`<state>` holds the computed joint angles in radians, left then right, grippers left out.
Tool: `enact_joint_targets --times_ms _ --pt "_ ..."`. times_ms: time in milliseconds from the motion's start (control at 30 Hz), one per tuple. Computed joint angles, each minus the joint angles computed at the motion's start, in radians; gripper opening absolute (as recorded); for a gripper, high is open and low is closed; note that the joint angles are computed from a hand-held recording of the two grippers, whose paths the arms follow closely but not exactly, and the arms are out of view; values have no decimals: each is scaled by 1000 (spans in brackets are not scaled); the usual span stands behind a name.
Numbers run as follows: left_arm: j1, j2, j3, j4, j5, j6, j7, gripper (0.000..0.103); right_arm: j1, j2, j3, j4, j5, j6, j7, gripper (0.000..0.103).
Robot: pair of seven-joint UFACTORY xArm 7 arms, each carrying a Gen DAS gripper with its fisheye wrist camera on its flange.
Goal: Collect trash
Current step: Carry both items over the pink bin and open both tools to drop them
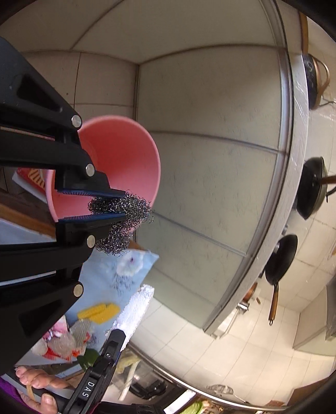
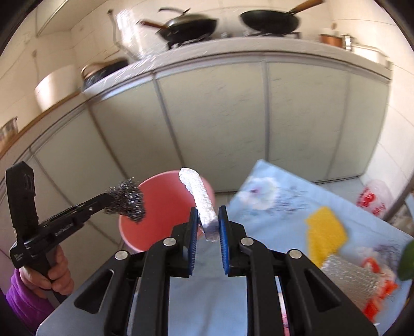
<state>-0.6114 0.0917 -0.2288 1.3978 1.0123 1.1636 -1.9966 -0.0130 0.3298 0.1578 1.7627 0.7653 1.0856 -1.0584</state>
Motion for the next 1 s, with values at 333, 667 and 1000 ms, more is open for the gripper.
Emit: enact_joint_targets --times_ms 333,667,1000 --pt "34 -11 4 -83 -113 -23 -2 12 98 18 20 -75 -108 -35 70 16" --pt "40 19 18 -65 -142 -16 39 15 107 72 35 -33 -120 9 116 24" --pt "23 16 19 -64 -122 0 7 28 83 52 36 -56 -84 21 86 31"
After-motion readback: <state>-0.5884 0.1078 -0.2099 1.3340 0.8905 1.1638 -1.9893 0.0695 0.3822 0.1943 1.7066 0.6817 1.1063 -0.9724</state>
